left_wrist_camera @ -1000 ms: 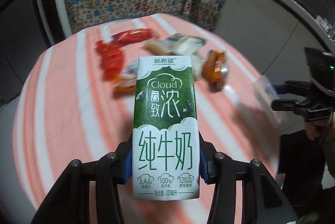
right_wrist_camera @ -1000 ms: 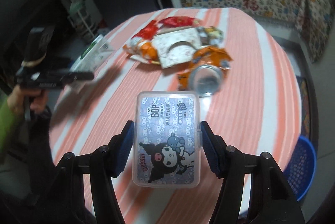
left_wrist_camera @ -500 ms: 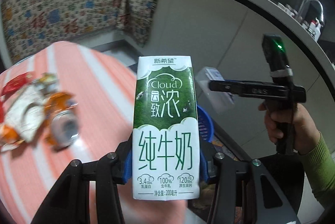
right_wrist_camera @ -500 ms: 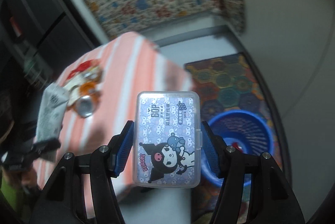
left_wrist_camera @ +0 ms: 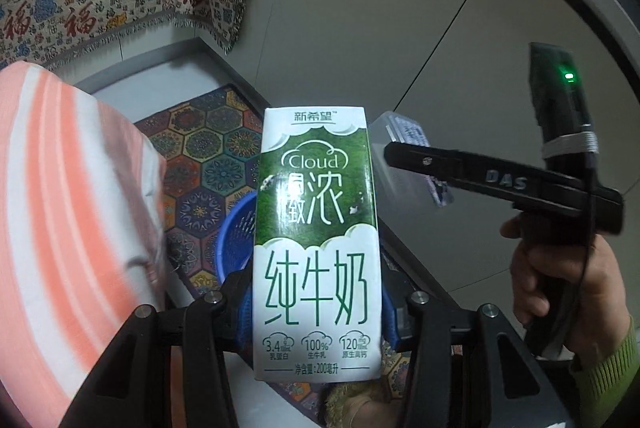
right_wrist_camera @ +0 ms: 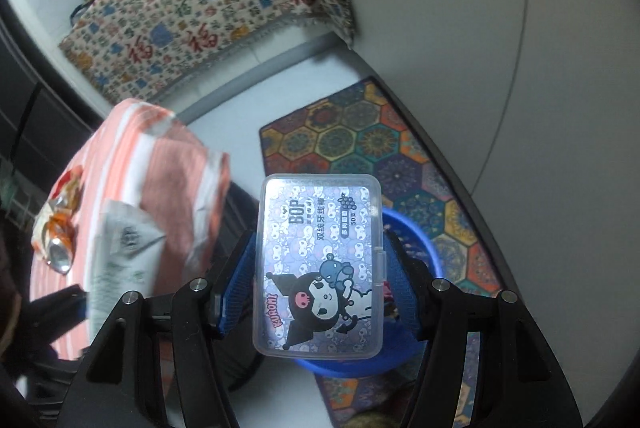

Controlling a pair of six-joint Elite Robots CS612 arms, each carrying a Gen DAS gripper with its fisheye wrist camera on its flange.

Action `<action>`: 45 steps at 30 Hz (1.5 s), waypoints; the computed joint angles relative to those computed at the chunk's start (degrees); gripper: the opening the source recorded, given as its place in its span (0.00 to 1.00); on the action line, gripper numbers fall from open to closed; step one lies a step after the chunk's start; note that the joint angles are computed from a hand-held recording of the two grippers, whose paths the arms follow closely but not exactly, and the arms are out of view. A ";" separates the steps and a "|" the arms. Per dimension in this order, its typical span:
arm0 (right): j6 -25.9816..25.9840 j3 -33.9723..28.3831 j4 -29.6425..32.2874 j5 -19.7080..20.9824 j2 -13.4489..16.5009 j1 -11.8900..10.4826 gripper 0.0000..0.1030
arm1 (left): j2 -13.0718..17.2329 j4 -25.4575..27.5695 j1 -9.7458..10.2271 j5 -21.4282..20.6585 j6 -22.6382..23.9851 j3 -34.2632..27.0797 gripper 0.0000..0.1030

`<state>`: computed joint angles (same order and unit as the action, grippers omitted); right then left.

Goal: Collect trash
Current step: 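Carry the carton and box to the blue wastebasket and release both, then return both grippers to the table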

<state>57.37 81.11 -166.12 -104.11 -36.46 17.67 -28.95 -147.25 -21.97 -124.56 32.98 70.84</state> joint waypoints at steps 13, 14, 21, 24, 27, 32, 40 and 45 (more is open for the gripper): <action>5.50 1.84 -2.85 0.90 0.10 -1.00 0.64 | 4.50 0.59 -2.33 1.54 -1.24 -4.74 0.59; 5.91 1.82 -3.35 0.82 0.24 -1.06 0.68 | 4.70 0.92 -2.51 2.24 -1.51 -4.95 0.64; 7.84 3.05 -4.39 -3.13 -0.93 -0.52 0.85 | 4.21 -2.51 -1.58 -0.17 -6.27 -3.85 0.67; 6.52 2.25 -3.61 -5.75 -1.08 0.04 0.93 | 1.65 -8.53 -0.62 -1.66 -7.20 0.05 0.67; 4.13 0.56 -1.42 -8.95 -1.05 0.85 0.97 | -0.90 -15.84 0.78 -3.19 -8.21 4.08 0.67; -2.60 -4.44 2.78 -14.22 0.11 2.84 0.97 | -4.35 -24.57 4.45 -4.21 -9.79 9.94 0.67; -15.65 -16.52 3.76 -11.49 5.61 6.49 0.97 | -4.67 -25.94 10.24 8.02 -12.07 10.71 0.67; -22.26 -28.97 7.24 -4.32 12.07 8.89 0.97 | -3.05 -25.82 13.27 15.72 -14.29 7.61 0.67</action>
